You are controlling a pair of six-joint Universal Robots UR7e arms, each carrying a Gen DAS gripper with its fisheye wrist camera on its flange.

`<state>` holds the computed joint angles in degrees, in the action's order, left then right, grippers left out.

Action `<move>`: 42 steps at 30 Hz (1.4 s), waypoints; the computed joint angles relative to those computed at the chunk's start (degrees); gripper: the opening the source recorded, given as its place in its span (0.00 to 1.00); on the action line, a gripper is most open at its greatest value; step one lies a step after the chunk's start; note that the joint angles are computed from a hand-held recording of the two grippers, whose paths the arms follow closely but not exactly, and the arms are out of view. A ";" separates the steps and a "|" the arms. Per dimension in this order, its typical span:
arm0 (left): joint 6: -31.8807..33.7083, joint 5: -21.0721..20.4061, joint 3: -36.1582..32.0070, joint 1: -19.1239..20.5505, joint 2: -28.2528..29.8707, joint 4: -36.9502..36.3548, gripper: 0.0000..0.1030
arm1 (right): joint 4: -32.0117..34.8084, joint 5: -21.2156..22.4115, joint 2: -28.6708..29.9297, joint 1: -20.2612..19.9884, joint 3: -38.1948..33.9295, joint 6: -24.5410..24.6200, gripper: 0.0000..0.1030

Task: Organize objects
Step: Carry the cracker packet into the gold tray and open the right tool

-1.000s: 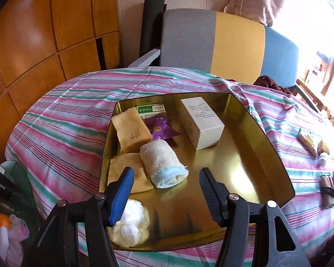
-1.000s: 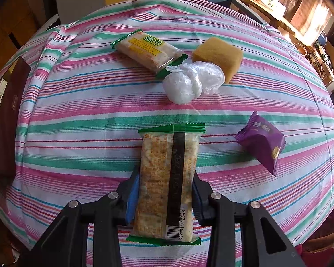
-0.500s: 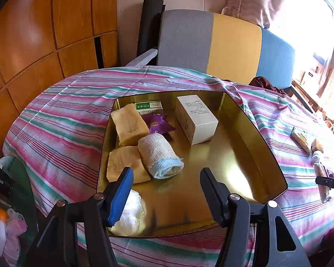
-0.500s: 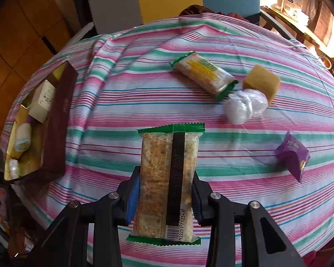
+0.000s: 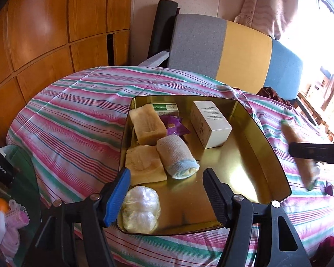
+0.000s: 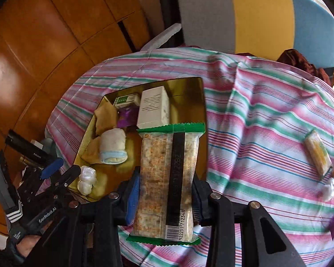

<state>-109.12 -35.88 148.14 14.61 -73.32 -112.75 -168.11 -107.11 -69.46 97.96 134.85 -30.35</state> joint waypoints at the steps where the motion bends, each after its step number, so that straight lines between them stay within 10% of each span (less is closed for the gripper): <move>1: -0.37 -0.18 0.23 0.01 -0.44 0.23 0.66 | -0.28 -0.78 2.41 0.52 -0.80 0.64 0.38; 13: -5.11 -2.33 2.89 -0.41 -4.83 3.53 0.66 | 1.67 1.63 16.55 -0.49 -7.60 11.82 0.41; 42: -0.12 -2.23 -0.20 -3.00 0.78 1.21 0.66 | -21.33 0.62 3.47 -1.92 7.75 -4.00 0.44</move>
